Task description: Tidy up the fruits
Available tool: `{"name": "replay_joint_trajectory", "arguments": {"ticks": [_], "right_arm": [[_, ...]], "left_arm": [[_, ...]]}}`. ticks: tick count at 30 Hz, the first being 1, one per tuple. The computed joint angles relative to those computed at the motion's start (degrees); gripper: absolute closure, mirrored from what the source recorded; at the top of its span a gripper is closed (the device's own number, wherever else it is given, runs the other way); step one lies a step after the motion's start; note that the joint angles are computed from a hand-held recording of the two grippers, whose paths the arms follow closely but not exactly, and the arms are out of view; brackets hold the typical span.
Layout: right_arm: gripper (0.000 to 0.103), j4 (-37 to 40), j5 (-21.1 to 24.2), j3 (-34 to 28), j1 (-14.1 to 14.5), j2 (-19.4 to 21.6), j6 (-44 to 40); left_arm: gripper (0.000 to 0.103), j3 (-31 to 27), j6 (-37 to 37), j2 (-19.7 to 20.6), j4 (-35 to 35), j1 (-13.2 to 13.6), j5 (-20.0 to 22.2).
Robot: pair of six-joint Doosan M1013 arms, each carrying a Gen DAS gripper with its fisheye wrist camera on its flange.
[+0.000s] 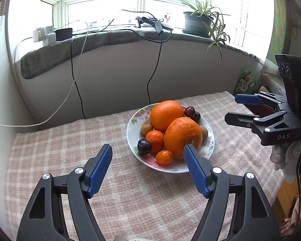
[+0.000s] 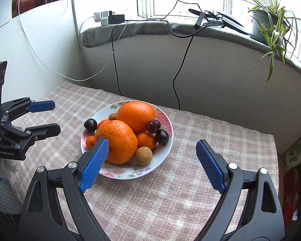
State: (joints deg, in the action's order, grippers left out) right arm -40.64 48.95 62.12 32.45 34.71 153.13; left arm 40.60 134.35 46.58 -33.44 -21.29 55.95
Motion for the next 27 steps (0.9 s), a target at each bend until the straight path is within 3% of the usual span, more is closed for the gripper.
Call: {"name": "replay_joint_trajectory", "arguments": {"ticks": [3,14,16,19,27], "right_arm": [[0.012,-3.2,1.0,1.1,0.9,-0.5,4.5],[0.012,-12.2,2.9,4.0,4.4,-1.6,18.4],[0.011,-14.3,3.8,4.3,5.1,-1.6,21.3],[0.000,-17.6,6.2,4.6,6.3,-1.4,25.6],[0.000,-18.4,8.7,5.4,7.4,-1.6,30.2]], "left_arm": [[0.022,3.3,0.0,-1.9,-0.3,0.1,-3.0],[0.022,13.3,-0.7,-7.7,0.9,0.2,-11.9],[0.022,14.6,-1.4,-8.4,0.5,0.3,-12.7],[0.021,16.5,-2.1,-9.4,0.4,0.5,-13.6],[0.021,18.7,-2.2,-10.6,0.9,0.6,-13.9]]}}
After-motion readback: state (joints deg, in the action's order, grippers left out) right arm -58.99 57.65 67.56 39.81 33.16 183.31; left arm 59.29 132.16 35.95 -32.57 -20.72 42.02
